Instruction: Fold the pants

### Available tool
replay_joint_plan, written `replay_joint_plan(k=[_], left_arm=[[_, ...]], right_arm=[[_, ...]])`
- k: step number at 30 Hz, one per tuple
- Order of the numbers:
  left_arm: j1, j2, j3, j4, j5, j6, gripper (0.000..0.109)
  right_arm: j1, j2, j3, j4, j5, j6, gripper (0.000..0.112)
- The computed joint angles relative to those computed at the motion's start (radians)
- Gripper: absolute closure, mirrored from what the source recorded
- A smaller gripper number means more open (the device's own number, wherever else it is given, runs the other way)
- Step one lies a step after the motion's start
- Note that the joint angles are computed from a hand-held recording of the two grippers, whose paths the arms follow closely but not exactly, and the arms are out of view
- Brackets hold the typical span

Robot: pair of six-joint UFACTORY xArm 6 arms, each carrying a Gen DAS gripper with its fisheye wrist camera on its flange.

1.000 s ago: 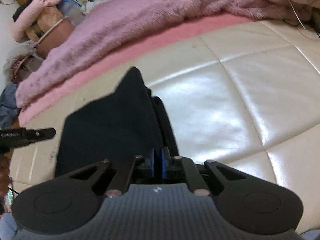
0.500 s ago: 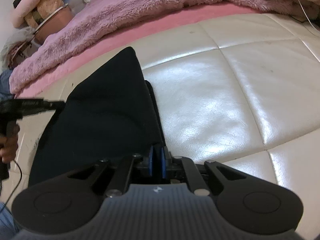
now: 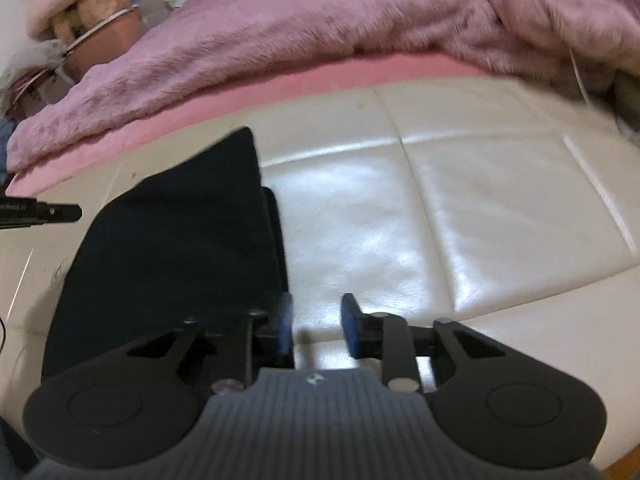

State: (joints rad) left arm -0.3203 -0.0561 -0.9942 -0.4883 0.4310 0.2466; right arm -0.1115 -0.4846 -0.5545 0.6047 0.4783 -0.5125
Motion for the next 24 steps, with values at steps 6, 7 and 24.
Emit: replay_joint_plan(k=[6, 7, 24], left_arm=[[-0.028, -0.173, 0.164, -0.061, 0.071, 0.075, 0.103], [-0.036, -0.199, 0.187, -0.052, 0.084, 0.080, 0.103], [-0.059, -0.225, 0.229, 0.099, 0.141, -0.054, 0.103]], right_arm=[[0.058, -0.153, 0.074, 0.047, 0.040, -0.144, 0.099], [0.068, -0.163, 0.083, 0.027, 0.044, -0.143, 0.099], [0.082, -0.081, 0.081, -0.124, 0.034, 0.029, 0.089]])
